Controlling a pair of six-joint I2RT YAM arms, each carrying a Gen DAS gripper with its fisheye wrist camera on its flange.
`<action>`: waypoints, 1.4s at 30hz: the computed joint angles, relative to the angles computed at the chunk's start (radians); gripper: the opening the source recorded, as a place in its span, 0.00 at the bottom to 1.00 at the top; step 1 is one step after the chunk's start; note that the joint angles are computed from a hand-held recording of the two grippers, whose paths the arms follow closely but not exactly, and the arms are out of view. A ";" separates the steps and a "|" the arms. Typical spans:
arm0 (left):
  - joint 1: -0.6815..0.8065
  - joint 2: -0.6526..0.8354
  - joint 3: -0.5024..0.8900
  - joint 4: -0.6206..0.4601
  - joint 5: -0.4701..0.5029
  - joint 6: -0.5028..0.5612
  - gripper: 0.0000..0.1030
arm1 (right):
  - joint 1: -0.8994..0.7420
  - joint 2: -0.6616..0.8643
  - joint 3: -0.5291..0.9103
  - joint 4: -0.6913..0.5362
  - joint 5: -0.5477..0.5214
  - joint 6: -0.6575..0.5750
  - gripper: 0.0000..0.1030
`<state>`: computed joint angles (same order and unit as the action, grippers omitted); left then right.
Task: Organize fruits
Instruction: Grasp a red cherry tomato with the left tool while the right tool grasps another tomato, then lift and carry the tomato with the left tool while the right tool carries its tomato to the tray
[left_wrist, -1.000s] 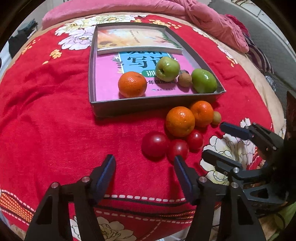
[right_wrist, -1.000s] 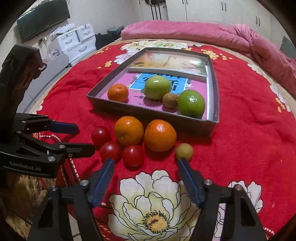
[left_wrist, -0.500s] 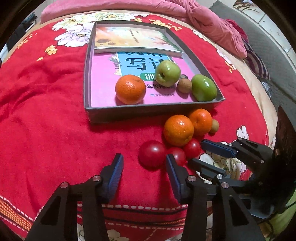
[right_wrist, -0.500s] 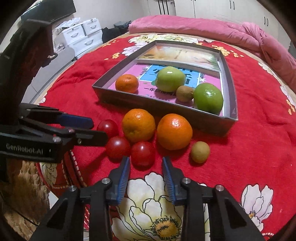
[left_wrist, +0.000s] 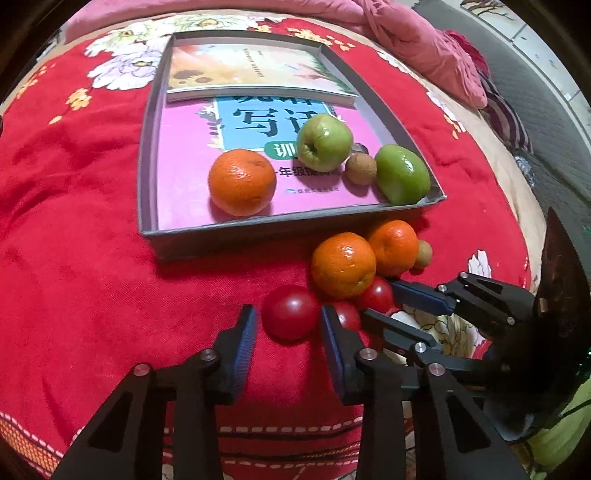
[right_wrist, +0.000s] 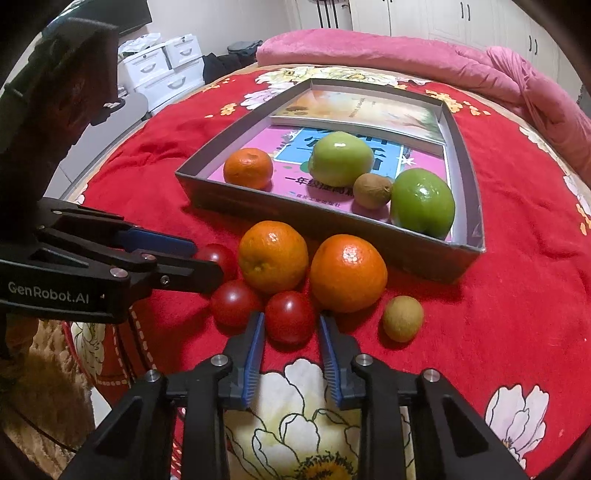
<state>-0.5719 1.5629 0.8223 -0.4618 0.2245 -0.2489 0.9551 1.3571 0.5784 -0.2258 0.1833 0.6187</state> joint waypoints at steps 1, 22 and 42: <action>0.008 0.008 0.006 -0.002 0.016 0.009 0.32 | -0.006 -0.001 -0.004 0.007 -0.009 -0.001 0.28; 0.048 0.100 0.064 0.000 0.125 0.038 0.32 | -0.033 -0.051 -0.043 0.033 -0.047 0.015 0.27; 0.037 -0.125 0.024 -0.085 0.033 -0.021 0.32 | -0.015 -0.225 -0.077 0.034 -0.004 0.006 0.27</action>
